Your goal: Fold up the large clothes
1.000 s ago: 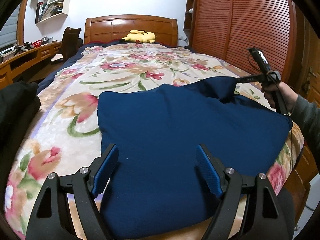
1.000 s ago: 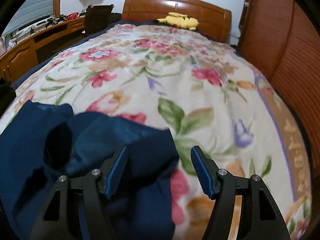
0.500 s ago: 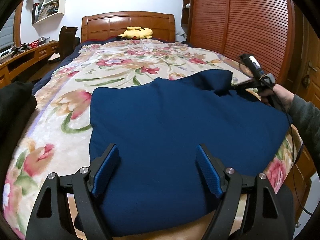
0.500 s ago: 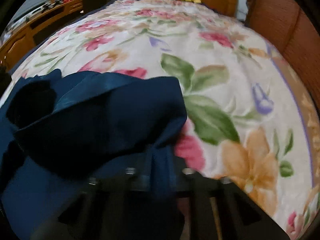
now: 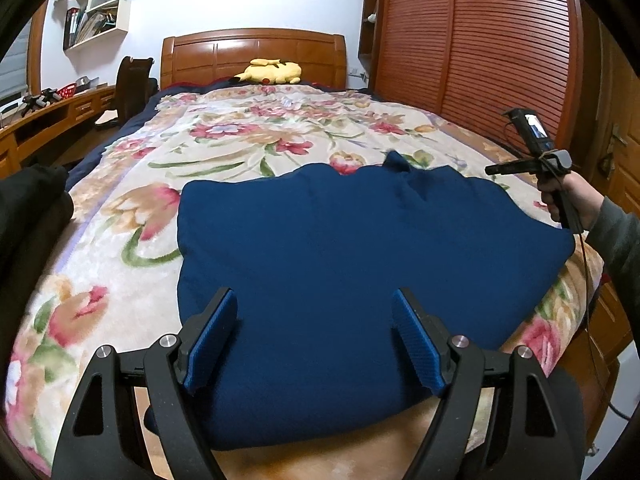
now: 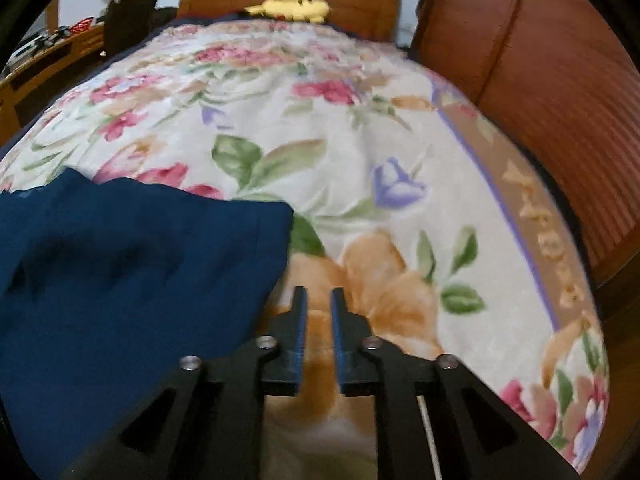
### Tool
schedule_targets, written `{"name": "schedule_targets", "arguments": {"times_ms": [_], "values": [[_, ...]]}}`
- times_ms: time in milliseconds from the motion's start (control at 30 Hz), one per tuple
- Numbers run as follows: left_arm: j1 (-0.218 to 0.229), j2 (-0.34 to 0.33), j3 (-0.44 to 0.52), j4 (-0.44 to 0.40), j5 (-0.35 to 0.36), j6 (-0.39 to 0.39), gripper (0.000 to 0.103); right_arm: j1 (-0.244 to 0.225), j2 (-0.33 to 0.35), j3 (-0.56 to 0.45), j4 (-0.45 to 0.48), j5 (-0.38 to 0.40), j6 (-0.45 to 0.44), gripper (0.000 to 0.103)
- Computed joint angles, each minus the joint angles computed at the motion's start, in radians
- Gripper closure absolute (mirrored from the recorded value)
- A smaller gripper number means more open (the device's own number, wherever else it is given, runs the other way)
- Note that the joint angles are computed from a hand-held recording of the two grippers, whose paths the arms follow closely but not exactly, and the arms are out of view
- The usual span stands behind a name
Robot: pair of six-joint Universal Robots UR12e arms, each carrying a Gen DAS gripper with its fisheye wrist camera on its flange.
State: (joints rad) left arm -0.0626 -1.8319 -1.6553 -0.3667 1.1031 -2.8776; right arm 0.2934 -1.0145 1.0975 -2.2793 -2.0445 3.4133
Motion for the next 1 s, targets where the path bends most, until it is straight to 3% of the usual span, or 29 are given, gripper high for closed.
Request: {"name": "schedule_targets", "arguments": {"times_ms": [100, 133, 167, 333, 633, 800, 933, 1000], "values": [[-0.001, 0.008, -0.008, 0.010, -0.004, 0.000, 0.023, 0.011, -0.028, 0.050, -0.102, 0.048, -0.054, 0.069], [-0.001, 0.010, -0.010, 0.011, -0.006, 0.000, 0.023, 0.015, -0.037, 0.066, -0.125, 0.055, -0.064, 0.055], [-0.001, 0.011, -0.012, 0.012, -0.008, 0.000, 0.023, 0.021, -0.044, 0.081, -0.150, 0.055, -0.074, 0.050], [-0.004, 0.016, -0.018, 0.014, -0.013, 0.000, 0.023, 0.041, -0.096, 0.181, -0.275, 0.129, -0.107, 0.050], [-0.025, 0.033, -0.028, 0.024, 0.009, 0.021, 0.023, 0.060, -0.150, 0.298, -0.399, 0.259, -0.135, 0.050], [-0.035, 0.042, -0.037, 0.041, 0.026, 0.028, 0.023, 0.063, -0.168, 0.343, -0.415, 0.262, -0.140, 0.050], [-0.042, 0.043, -0.038, 0.050, 0.037, 0.018, 0.022, 0.067, -0.168, 0.351, -0.377, 0.225, -0.159, 0.050], [-0.047, 0.041, -0.037, 0.052, 0.046, 0.012, 0.015, 0.063, -0.166, 0.354, -0.358, 0.223, -0.171, 0.050]]}}
